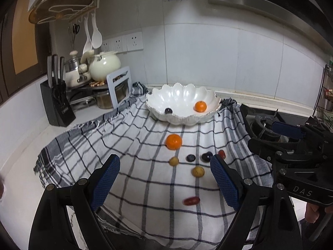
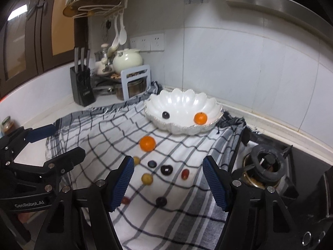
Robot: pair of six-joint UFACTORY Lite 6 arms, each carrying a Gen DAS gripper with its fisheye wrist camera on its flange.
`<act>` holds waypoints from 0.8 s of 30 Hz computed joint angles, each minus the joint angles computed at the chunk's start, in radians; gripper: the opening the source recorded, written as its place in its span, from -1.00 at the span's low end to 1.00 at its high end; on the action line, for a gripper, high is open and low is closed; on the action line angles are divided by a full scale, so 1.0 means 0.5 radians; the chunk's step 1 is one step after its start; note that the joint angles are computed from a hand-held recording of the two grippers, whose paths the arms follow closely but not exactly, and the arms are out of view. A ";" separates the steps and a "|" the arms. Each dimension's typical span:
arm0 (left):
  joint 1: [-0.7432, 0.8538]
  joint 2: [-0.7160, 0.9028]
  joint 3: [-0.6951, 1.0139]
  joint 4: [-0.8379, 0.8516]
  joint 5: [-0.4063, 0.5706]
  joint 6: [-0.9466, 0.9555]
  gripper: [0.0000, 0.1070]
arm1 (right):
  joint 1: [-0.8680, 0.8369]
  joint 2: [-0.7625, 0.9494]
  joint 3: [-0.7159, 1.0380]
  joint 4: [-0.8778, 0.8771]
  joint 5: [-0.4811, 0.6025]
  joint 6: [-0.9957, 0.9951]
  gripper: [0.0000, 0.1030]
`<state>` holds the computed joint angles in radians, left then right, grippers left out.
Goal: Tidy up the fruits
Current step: 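Withdraw both tools from the bowl back over the cloth, then grasp the red date with the left tool while the right tool grasps a dark plum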
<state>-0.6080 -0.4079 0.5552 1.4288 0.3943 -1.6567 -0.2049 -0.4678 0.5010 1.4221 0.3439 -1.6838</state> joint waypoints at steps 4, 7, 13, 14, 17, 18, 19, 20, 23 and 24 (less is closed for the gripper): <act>-0.056 0.045 -0.057 0.132 0.019 -0.184 0.66 | -0.020 0.088 -0.027 0.085 0.045 -0.149 0.24; -0.116 0.094 -0.104 0.282 0.071 -0.372 0.63 | -0.033 0.180 -0.032 0.170 0.065 -0.272 0.18; -0.180 0.260 -0.134 0.522 0.093 -0.666 0.55 | -0.031 0.354 -0.042 0.350 0.063 -0.521 0.07; -0.184 0.295 -0.134 0.568 0.091 -0.726 0.54 | -0.026 0.379 -0.041 0.369 0.062 -0.545 0.06; -0.175 0.393 -0.128 0.688 0.065 -0.887 0.46 | -0.030 0.474 -0.025 0.446 0.063 -0.648 0.03; -0.169 0.415 -0.128 0.725 0.054 -0.936 0.45 | -0.031 0.502 -0.018 0.464 0.063 -0.672 0.00; -0.162 0.449 -0.126 0.778 0.042 -1.002 0.43 | -0.030 0.532 -0.010 0.473 0.063 -0.688 -0.01; -0.160 0.480 -0.125 0.829 0.036 -1.066 0.39 | -0.032 0.561 -0.002 0.482 0.066 -0.707 -0.02; -0.169 0.569 -0.119 0.949 0.043 -1.213 0.30 | -0.022 0.637 0.014 0.547 0.064 -0.789 -0.05; -0.175 0.606 -0.118 1.002 0.049 -1.276 0.30 | -0.021 0.669 0.022 0.568 0.065 -0.819 -0.07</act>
